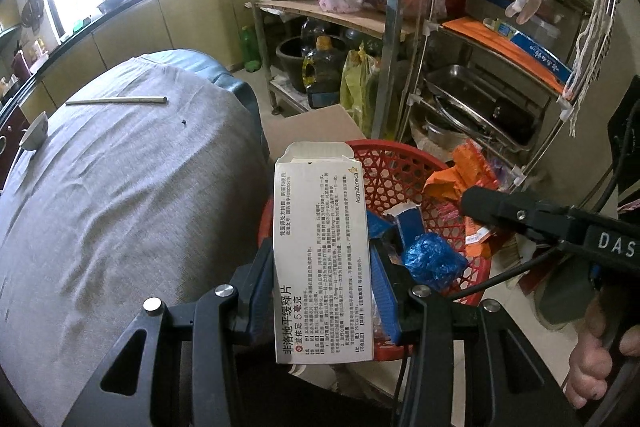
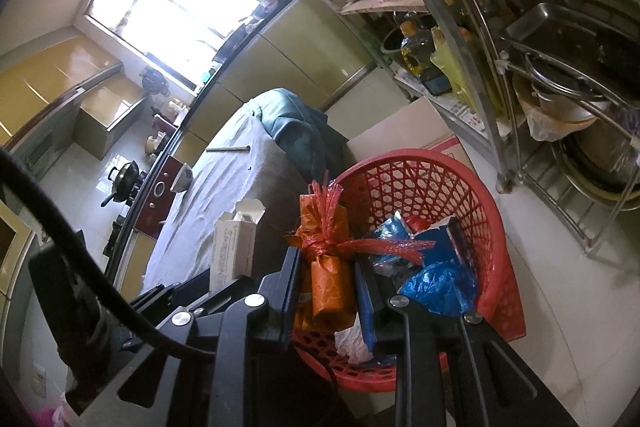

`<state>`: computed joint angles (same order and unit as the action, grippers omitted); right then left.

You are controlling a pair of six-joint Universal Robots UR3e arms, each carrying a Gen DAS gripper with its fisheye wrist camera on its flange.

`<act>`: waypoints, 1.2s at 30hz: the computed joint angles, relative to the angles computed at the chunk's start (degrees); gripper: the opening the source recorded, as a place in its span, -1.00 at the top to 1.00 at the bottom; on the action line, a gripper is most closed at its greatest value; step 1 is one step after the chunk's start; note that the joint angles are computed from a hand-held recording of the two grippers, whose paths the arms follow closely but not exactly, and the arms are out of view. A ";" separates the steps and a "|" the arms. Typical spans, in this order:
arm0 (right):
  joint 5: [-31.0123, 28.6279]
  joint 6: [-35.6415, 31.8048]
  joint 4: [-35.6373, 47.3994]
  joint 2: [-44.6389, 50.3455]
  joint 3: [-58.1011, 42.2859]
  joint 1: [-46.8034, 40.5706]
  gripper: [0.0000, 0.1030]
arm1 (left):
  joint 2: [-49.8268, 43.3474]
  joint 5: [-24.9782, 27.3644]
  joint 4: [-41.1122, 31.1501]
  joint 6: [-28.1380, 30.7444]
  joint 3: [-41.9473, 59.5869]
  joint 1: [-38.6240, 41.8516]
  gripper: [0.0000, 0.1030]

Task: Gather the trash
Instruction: 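Open both tools to drop the white box and orange bag into the basket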

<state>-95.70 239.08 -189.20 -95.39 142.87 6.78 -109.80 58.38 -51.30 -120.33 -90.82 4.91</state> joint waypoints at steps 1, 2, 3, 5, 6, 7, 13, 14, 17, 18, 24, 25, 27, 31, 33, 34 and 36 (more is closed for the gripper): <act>0.01 -0.08 0.19 0.14 -0.22 0.03 0.47 | -0.06 -0.25 -0.22 0.07 0.19 0.11 0.08; -0.02 -0.05 0.55 0.39 -0.66 0.15 0.47 | -0.03 -0.54 -0.40 0.13 0.24 0.27 0.08; -0.26 0.18 0.63 0.71 -0.95 0.47 0.47 | 0.00 -0.89 -0.68 0.23 0.33 0.49 0.08; -0.16 0.09 0.74 0.99 -1.25 0.53 0.47 | -0.02 -1.05 -1.01 0.27 0.39 0.68 0.08; -0.10 0.00 0.98 1.13 -1.53 0.56 0.47 | -0.09 -1.14 -1.47 0.40 0.58 0.83 0.08; 0.06 -0.17 1.00 1.21 -1.58 0.45 0.47 | -0.16 -1.16 -1.63 0.35 0.68 0.81 0.08; 0.84 -0.69 1.15 2.34 -2.53 0.13 0.46 | -1.29 -0.94 -3.33 0.02 2.31 0.76 0.08; 1.57 -0.91 1.36 2.40 -2.59 -0.34 0.46 | -1.61 -0.73 -3.66 -0.13 2.71 0.68 0.08; 2.02 -1.10 2.53 2.47 -3.32 -0.51 0.46 | -2.24 -0.32 -4.24 -0.38 3.46 0.50 0.08; 1.68 -1.20 3.37 2.35 -3.69 -0.37 0.46 | -2.45 -0.03 -4.32 -0.52 3.69 0.36 0.07; 1.76 -0.99 5.79 0.67 -3.54 -1.34 0.36 | -3.00 0.88 -5.33 -0.68 4.69 -0.12 -0.07; 1.71 -1.05 6.06 0.36 -3.43 -1.49 0.33 | -3.01 0.78 -5.53 -0.62 4.72 -0.06 -0.11; 1.39 -1.23 6.82 -0.35 -3.40 -1.69 0.31 | -2.95 0.52 -6.21 -0.25 4.99 -0.01 -0.14; 0.90 -1.23 7.68 -1.61 -3.19 -2.00 0.28 | -2.48 0.34 -7.01 0.39 4.94 0.27 -0.15; 0.35 -1.10 8.02 -1.82 -3.46 -1.65 0.28 | -1.88 -0.10 -6.96 0.56 4.66 0.57 -0.19; 0.05 -1.08 8.20 -1.86 -3.63 -1.48 0.27 | -1.55 -0.48 -6.80 0.62 4.43 0.79 -0.26; -0.15 -1.34 8.36 -1.84 -4.02 -1.41 0.27 | -0.45 -1.73 -5.49 0.62 3.19 1.49 -0.40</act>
<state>-95.85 237.74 -180.84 -97.22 138.86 5.38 -110.26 56.65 -56.79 -119.72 -87.63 6.40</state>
